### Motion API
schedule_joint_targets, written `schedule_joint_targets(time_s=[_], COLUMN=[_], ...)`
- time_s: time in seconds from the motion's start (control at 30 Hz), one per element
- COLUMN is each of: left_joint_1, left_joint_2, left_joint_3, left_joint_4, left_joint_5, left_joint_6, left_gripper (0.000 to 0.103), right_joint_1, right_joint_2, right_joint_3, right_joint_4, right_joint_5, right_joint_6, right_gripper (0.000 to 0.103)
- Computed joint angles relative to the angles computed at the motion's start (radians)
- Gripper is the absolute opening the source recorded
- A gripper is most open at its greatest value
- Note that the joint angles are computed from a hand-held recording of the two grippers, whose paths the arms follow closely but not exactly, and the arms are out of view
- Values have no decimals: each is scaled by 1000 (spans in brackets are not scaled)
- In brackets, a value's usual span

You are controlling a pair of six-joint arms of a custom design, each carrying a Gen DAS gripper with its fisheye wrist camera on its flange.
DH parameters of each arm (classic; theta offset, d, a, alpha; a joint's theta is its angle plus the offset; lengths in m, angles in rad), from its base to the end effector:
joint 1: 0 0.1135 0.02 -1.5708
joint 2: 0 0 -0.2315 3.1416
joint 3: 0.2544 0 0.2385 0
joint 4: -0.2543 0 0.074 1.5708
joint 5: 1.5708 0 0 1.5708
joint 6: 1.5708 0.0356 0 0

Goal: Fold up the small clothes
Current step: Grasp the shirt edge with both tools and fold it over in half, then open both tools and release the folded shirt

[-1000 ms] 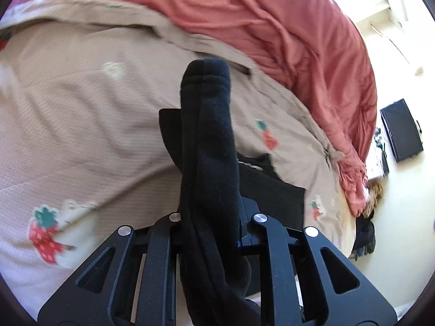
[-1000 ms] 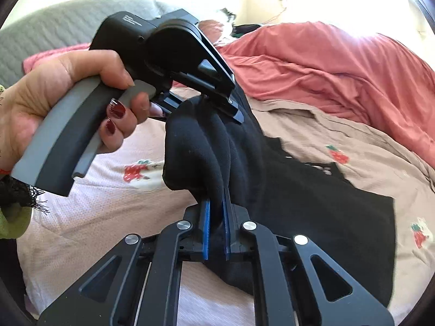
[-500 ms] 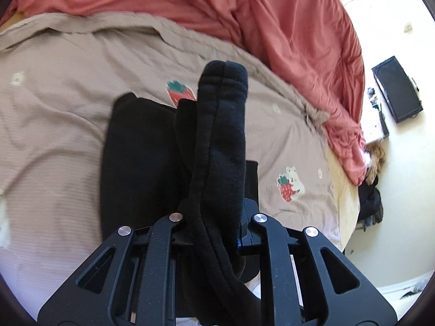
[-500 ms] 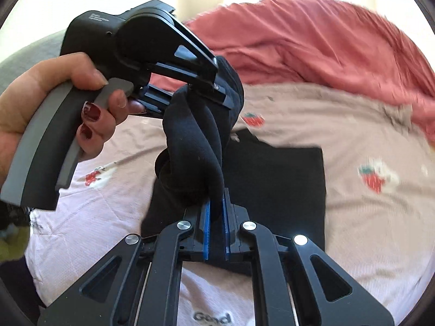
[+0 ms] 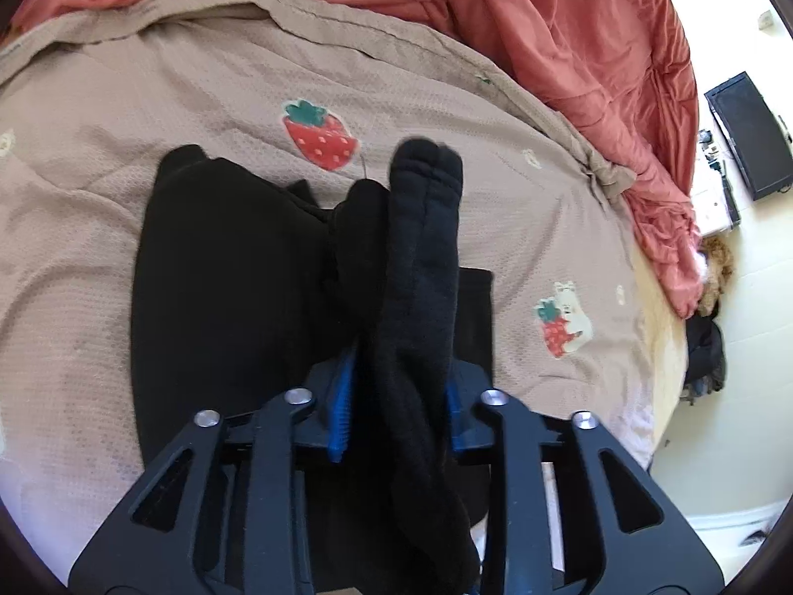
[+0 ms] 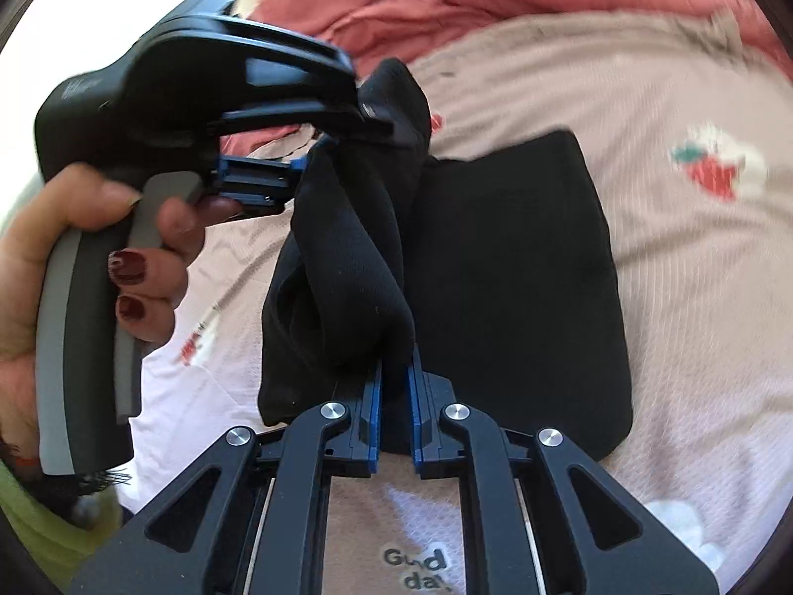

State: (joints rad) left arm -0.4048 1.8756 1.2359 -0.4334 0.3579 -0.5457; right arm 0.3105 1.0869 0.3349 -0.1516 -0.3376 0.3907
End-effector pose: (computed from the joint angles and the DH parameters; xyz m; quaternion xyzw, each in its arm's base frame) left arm 0.3276 -0.1539 0.1504 -0.0234 0.9544 -0.2643 0.1366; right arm 0.1758 0.0688 0.1201 -0.0176 0.9329 0.2600 0.2487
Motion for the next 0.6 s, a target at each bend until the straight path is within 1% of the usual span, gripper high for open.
schedule_joint_targets(time_s=[0.07, 0.1, 0.17, 0.23, 0.3, 0.37, 0.4, 0.47, 0.5, 0.6], left_joint_1=[-9, -17, -25, -20, -3, 14, 23, 44, 53, 58], left_joint_2=[-12, -24, -78, -137, -208, -257, -277, -320, -333, -354], left_joint_3=[7, 11, -11, -51, -115, -178, -209, -293, -325, -408], left_joint_4=[0, -6, 2, 11, 12, 5, 4, 17, 24, 53], left_joint_5=[1, -5, -26, -54, -103, -152, -168, -199, -206, -223], left_joint_6=[7, 17, 34, 48, 65, 88, 101, 123, 133, 153], left_gripper=[35, 37, 38, 38, 40, 41, 41, 41, 41, 41], right_joint_1=[-41, -47, -55, -55, -88, -131, -153, -187, -215, -330], right_joint_2=[12, -1, -19, -51, -87, -87, -104, -134, -167, -157], right_joint_3=[7, 5, 6, 4, -5, -1, -1, -3, -10, -1], right_joint_4=[-10, -23, -41, -63, -78, -83, -95, -113, -130, -142], right_joint_5=[-47, -53, -63, -60, -87, -115, -124, -143, -157, -209], right_joint_6=[13, 29, 37, 59, 79, 76, 80, 84, 82, 39], right_gripper=[12, 13, 14, 19, 29, 34, 41, 48, 52, 64])
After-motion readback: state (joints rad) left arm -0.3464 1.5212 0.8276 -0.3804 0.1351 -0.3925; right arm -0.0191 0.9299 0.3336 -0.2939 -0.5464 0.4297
